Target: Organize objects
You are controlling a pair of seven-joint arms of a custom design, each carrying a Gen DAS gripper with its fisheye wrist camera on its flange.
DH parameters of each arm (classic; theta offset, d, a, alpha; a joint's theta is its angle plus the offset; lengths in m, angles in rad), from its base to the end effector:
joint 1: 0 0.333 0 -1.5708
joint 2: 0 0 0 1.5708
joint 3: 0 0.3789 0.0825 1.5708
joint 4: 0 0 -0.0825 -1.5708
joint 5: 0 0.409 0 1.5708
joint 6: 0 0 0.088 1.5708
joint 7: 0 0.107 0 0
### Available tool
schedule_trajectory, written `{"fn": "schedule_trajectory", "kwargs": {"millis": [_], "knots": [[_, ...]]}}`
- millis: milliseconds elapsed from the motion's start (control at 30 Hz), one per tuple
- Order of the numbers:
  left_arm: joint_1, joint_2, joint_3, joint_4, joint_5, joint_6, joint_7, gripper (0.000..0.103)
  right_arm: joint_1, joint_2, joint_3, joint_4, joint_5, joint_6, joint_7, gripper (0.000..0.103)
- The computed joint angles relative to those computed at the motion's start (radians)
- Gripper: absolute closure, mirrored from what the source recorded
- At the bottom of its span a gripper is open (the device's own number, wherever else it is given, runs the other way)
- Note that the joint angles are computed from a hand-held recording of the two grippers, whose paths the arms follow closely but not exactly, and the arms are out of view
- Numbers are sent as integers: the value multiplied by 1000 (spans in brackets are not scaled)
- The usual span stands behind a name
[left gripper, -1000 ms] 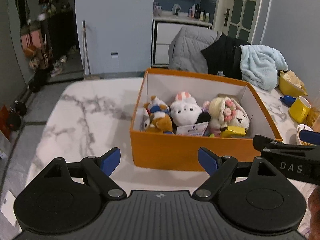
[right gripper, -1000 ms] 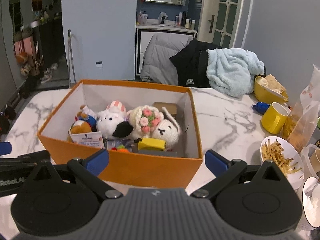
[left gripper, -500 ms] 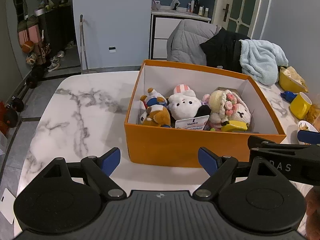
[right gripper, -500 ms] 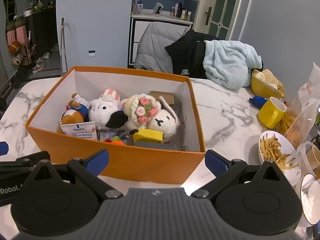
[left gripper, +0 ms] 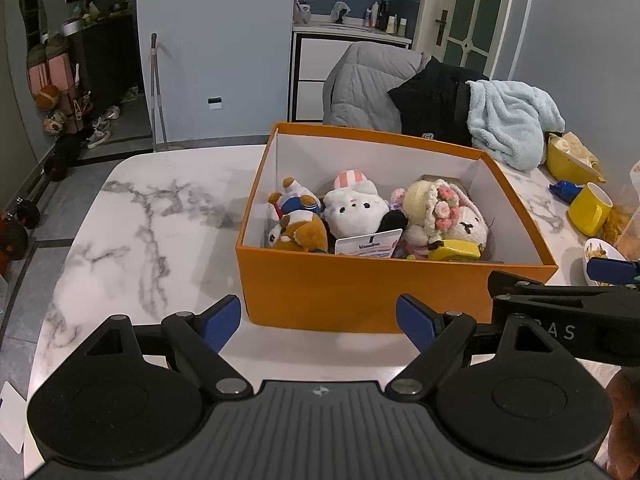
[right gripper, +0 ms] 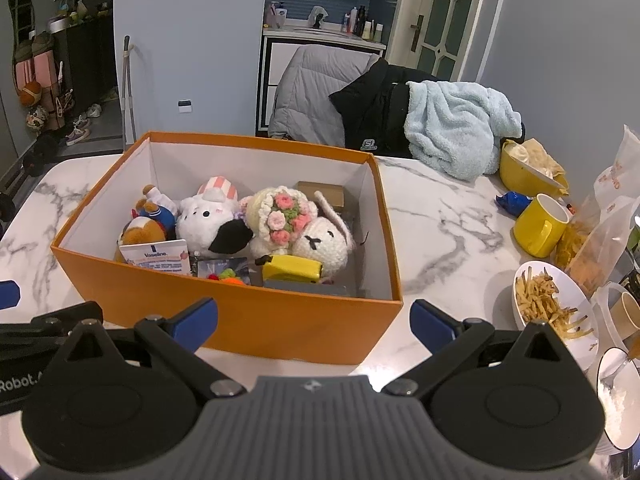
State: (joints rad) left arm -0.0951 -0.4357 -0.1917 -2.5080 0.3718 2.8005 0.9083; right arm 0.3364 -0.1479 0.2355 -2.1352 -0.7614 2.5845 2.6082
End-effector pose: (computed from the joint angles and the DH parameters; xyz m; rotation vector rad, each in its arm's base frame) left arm 0.4245 -0.1538 0.5576 -1.8301 1.7282 -0.7452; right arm 0.4645 0.3225 0.5835 -1.8155 1.6734 -0.7817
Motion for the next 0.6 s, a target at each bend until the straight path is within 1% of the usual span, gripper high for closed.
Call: {"fn": "schedule_trajectory", "kwargs": {"millis": [433, 600], "knots": [[2, -1, -3, 0, 9, -1, -11, 3, 4, 8, -1, 2, 0, 2, 12, 1], [-8, -5, 5, -5, 2, 13, 2, 3, 6, 8, -4, 1, 1, 3, 13, 1]]}}
